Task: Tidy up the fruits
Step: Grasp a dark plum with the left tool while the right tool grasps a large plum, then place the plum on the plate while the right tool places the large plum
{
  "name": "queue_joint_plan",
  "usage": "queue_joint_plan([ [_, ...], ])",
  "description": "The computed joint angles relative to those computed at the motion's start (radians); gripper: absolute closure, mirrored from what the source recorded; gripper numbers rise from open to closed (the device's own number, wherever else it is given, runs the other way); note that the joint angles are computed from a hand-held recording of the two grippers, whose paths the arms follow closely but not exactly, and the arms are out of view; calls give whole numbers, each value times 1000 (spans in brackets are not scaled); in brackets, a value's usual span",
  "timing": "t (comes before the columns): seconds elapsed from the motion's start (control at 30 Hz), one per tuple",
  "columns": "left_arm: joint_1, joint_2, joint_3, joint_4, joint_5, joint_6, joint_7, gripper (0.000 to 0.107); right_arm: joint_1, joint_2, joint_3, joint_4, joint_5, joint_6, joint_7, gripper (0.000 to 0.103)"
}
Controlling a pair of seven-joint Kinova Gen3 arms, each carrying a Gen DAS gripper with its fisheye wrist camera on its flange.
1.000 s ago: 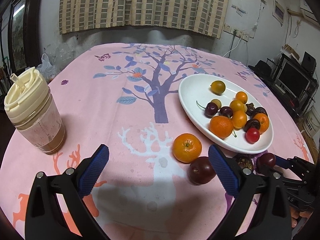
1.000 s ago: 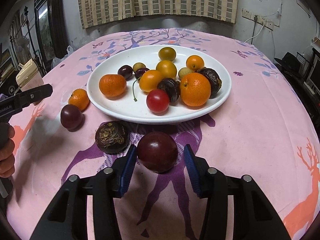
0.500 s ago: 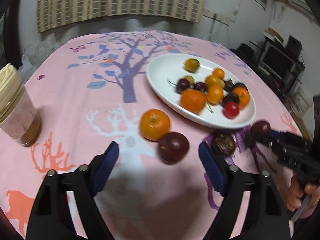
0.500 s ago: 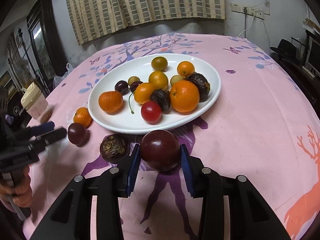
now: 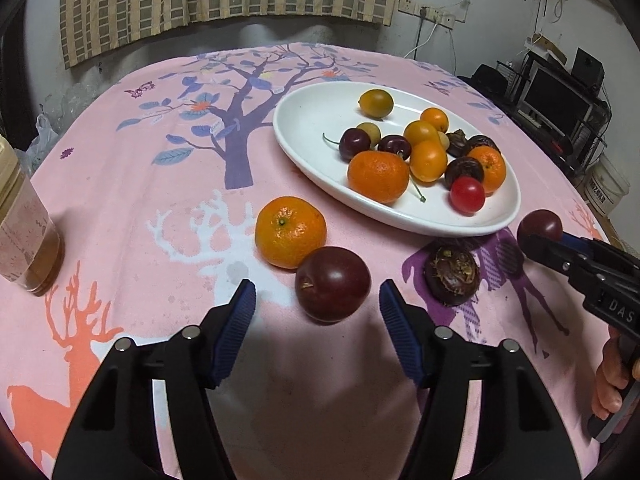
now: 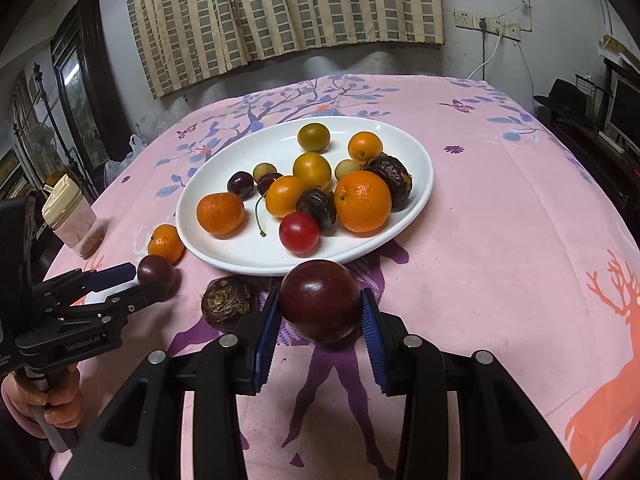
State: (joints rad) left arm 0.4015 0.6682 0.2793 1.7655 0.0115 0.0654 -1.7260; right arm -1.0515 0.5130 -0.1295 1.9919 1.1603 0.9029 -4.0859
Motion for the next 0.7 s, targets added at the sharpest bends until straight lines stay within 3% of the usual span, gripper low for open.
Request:
queue_joint_plan([
  [0.17, 13, 25, -7, -41, 3, 29, 6, 51, 2, -1, -1, 3, 3, -4, -2, 63],
  [0.33, 20, 33, -4, -36, -13, 12, -17, 68, 3, -1, -2, 3, 0, -2, 7, 63],
  [0.7, -59, 4, 79, 40, -10, -45, -31, 69, -28, 23, 4, -42, -19, 47, 72, 63],
])
